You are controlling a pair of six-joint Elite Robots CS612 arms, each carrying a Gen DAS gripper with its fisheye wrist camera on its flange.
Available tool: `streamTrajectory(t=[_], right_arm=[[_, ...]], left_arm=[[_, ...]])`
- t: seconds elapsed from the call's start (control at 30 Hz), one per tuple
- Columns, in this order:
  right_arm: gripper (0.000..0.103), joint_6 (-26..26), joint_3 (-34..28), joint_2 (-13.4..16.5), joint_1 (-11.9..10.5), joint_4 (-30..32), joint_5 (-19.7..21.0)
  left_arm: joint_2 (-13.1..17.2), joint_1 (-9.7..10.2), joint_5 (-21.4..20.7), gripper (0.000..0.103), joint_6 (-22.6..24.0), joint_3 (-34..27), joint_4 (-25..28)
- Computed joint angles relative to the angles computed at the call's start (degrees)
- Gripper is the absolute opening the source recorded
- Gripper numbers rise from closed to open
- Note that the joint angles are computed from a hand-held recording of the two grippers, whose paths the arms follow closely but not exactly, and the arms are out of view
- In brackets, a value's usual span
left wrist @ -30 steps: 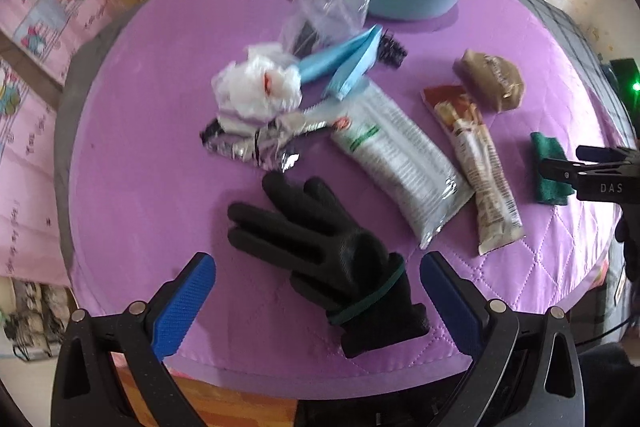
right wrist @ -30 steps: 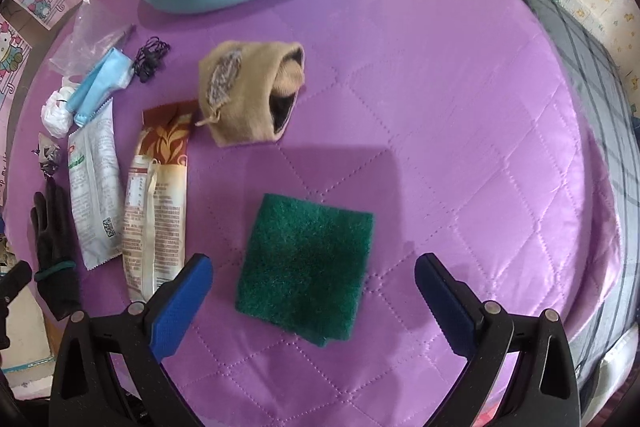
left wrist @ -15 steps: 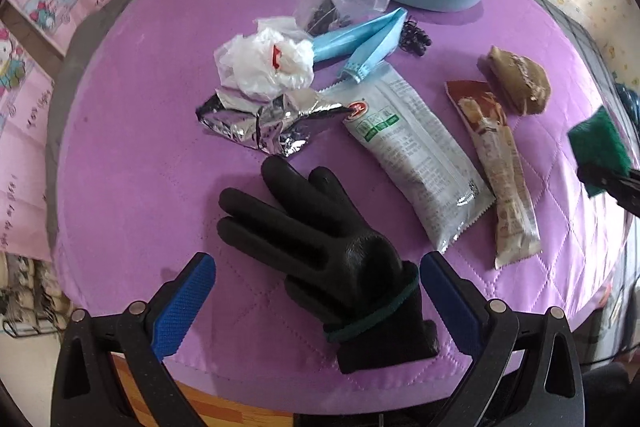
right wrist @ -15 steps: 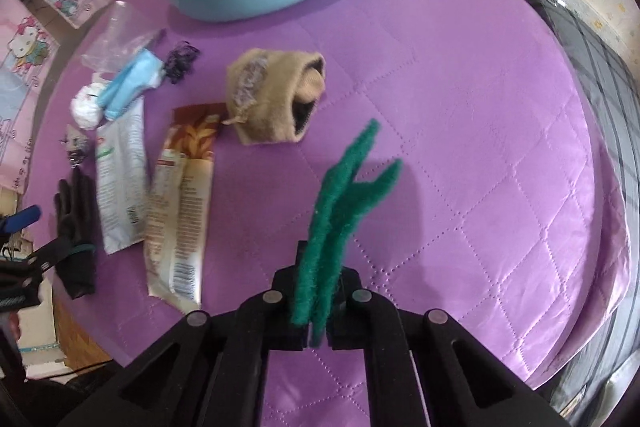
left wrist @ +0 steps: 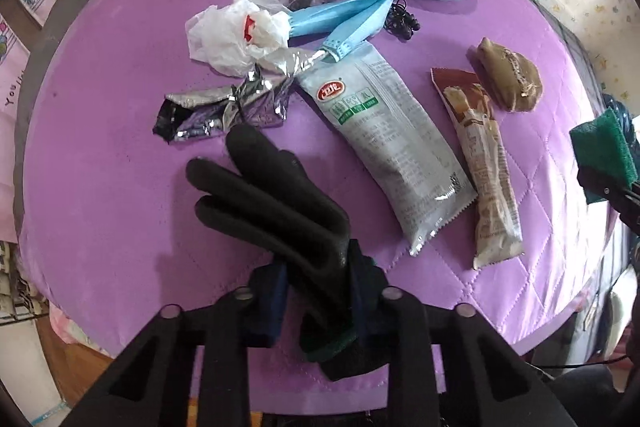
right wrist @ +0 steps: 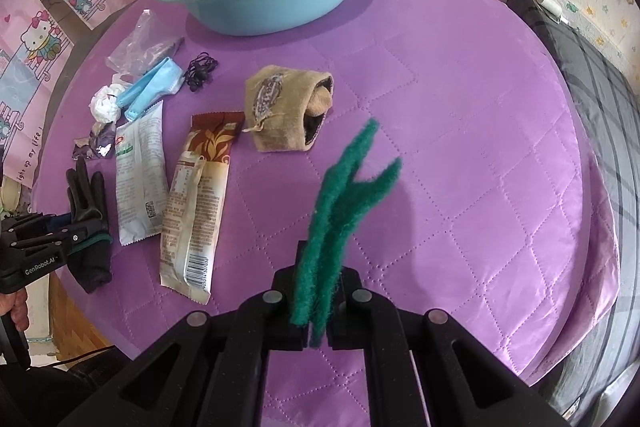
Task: Organize soft objects
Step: 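Carry the glove and green pad with both tools over the teal basin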
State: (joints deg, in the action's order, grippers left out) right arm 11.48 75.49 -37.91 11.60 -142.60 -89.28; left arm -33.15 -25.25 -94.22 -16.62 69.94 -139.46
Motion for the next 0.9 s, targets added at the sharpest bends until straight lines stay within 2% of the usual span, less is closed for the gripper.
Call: streamTrajectory(t=[0.17, 0.43, 0.9], right_arm=[[0.004, -0.96, 0.54, -0.35, 0.06, -1.17, 0.44], [0.004, -1.23, 0.61, -0.66, 0.55, -1.68, -0.01], [0.004, 2.06, 0.11, -1.7, 1.58, -1.19, -3.47]], left_arm=[[-2.11, -0.08, -0.87, 0.022, 0.99, 2.91, -2.3], [-3.91, -0.68, -1.26, 0.022, 3.18, 4.06, -3.43], [-2.78, 0.35, -2.54, 0.022, 10.51, 0.4, -3.53]])
